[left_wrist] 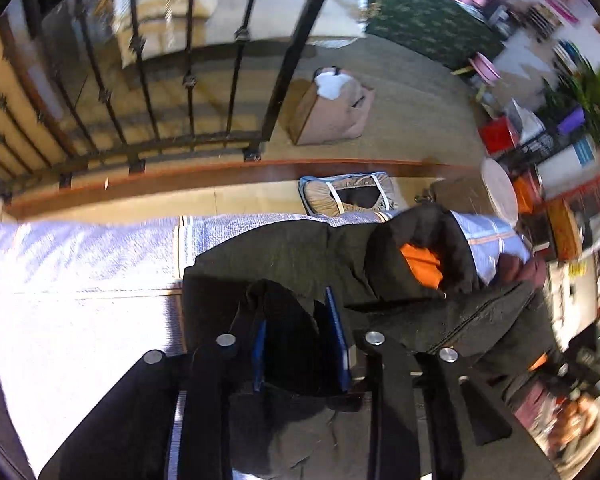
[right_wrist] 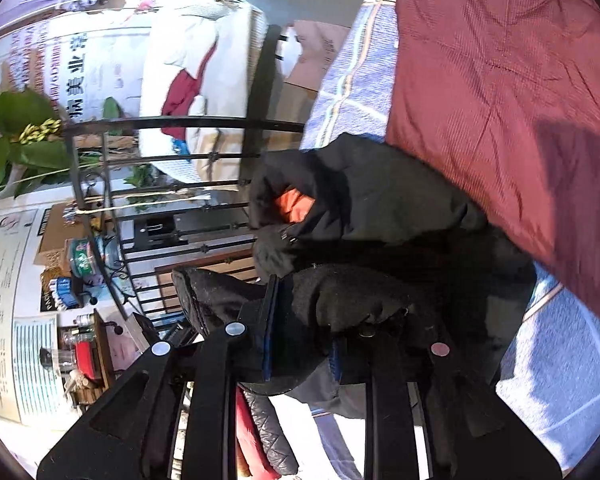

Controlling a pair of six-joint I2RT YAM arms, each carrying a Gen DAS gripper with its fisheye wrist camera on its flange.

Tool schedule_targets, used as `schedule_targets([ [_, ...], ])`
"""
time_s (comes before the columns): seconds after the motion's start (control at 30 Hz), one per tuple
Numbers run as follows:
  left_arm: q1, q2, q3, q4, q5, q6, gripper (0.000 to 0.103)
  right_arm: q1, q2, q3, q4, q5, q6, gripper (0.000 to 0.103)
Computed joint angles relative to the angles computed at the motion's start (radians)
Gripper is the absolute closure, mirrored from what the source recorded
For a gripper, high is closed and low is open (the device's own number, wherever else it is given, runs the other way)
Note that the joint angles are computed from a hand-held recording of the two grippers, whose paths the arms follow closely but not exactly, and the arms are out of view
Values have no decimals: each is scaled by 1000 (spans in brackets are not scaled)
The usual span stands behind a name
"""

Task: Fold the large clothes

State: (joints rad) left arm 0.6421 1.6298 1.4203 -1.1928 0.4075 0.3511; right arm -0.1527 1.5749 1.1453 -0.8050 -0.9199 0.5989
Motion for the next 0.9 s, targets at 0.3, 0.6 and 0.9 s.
schedule_targets([
  [0.3, 177, 36, 47, 54, 82, -105, 26, -39, 163, -114, 265, -62, 240, 78],
  [0.6, 381, -171, -301, 18, 33, 184, 25, -53, 116, -182, 387, -97, 416, 50],
  [0.9, 623, -456, -580, -83, -4, 461, 25, 199, -107, 59, -47, 591, -45, 39],
])
